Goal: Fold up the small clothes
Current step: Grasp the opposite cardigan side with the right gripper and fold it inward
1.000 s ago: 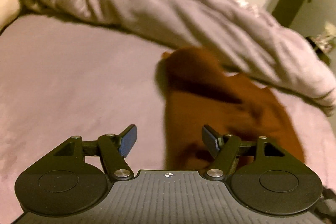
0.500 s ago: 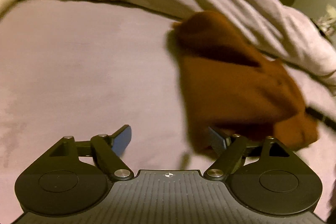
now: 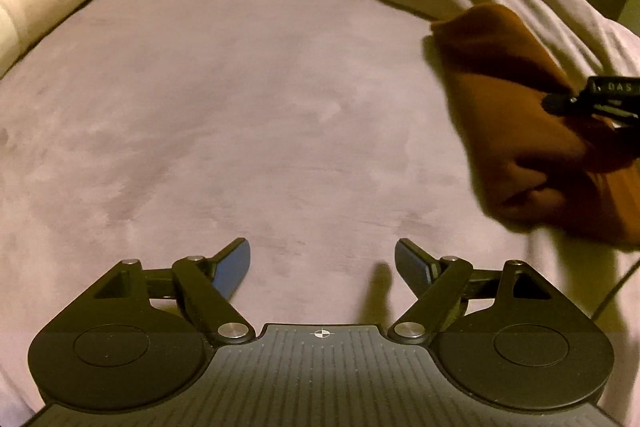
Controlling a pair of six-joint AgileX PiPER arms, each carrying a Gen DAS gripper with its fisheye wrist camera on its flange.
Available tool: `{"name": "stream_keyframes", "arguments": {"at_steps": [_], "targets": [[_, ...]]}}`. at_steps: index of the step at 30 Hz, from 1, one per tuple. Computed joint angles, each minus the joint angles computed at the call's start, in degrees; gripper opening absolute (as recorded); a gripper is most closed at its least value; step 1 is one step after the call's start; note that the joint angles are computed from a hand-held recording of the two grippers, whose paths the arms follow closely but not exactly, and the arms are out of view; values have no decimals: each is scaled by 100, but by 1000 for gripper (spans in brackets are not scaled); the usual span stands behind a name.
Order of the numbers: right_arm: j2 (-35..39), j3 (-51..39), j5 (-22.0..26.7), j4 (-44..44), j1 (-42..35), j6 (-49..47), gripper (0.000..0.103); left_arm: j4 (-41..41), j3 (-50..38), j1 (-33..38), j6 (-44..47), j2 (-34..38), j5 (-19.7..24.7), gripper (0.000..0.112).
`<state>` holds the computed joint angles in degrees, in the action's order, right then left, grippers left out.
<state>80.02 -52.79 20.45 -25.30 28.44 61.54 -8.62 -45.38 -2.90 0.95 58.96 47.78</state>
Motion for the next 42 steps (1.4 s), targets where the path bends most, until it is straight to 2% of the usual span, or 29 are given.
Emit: {"name": "stream_keyframes", "arguments": {"at_steps": [1,3,5,10,13,14,15,18,20,21,22,23,24,27,29,31,34,36,39,41,42], "targets": [[87,-114,65,-88,31,17,44,3,-11,20,-31,18,-6,85],[201,-215,249,-848,230,594,42,103,-30,-28,-147,32,-9,85],[261,-286,546,-1668,455,1176,32,251,-56,-156,-320,20,19,85],[20,-323,2573,-4202,1817,2456,11,287,-98,-209,-286,-140,54,86],[-326,90,3833,-4847,2344,2818,4,267,-169,-319,-291,-166,19,86],[-505,303,3995,-4843,2331,2816,4,262,-190,-412,-310,-157,-1,87],[-772,516,3929,-4611,2185,2855,4,357,-199,-580,-469,-140,-24,88],[-1319,1057,2947,-3619,1145,2485,6,538,-254,-1124,-801,4,-129,88],[-1641,1345,2609,-3191,770,2543,11,637,-246,-1459,-893,40,-328,89],[-2021,1593,2190,-3017,518,2606,21,644,-249,-1545,-877,72,-399,89],[-2310,1759,1893,-2857,330,2646,44,693,-269,-1648,-945,122,-437,90],[-2560,1873,1763,-2812,267,2796,54,729,-293,-1719,-1013,176,-454,90],[-2722,1906,1851,-2960,366,2989,62,773,-307,-1788,-1113,211,-453,90],[-2626,1665,2328,-3524,853,3298,62,699,-315,-1777,-1150,244,-439,90],[-2545,1533,2090,-3593,821,3157,62,652,-273,-1749,-1129,178,-377,90],[-2424,1412,1569,-3317,605,2889,60,623,-241,-1712,-1114,113,-270,90],[-2337,1369,754,-2384,248,2289,60,406,-129,-1398,-806,10,-181,90],[-2115,1320,267,-1238,-79,1379,60,315,-92,-1187,-635,-45,-112,90],[-1671,1221,-135,322,-464,-50,59,320,-88,-1051,-609,-66,-70,90],[-1434,1172,-268,463,-493,-158,42,289,-172,-1067,-552,-30,-107,90],[-1402,1166,-277,189,-447,43,25,334,-210,-1154,-592,-19,-163,90]]}}
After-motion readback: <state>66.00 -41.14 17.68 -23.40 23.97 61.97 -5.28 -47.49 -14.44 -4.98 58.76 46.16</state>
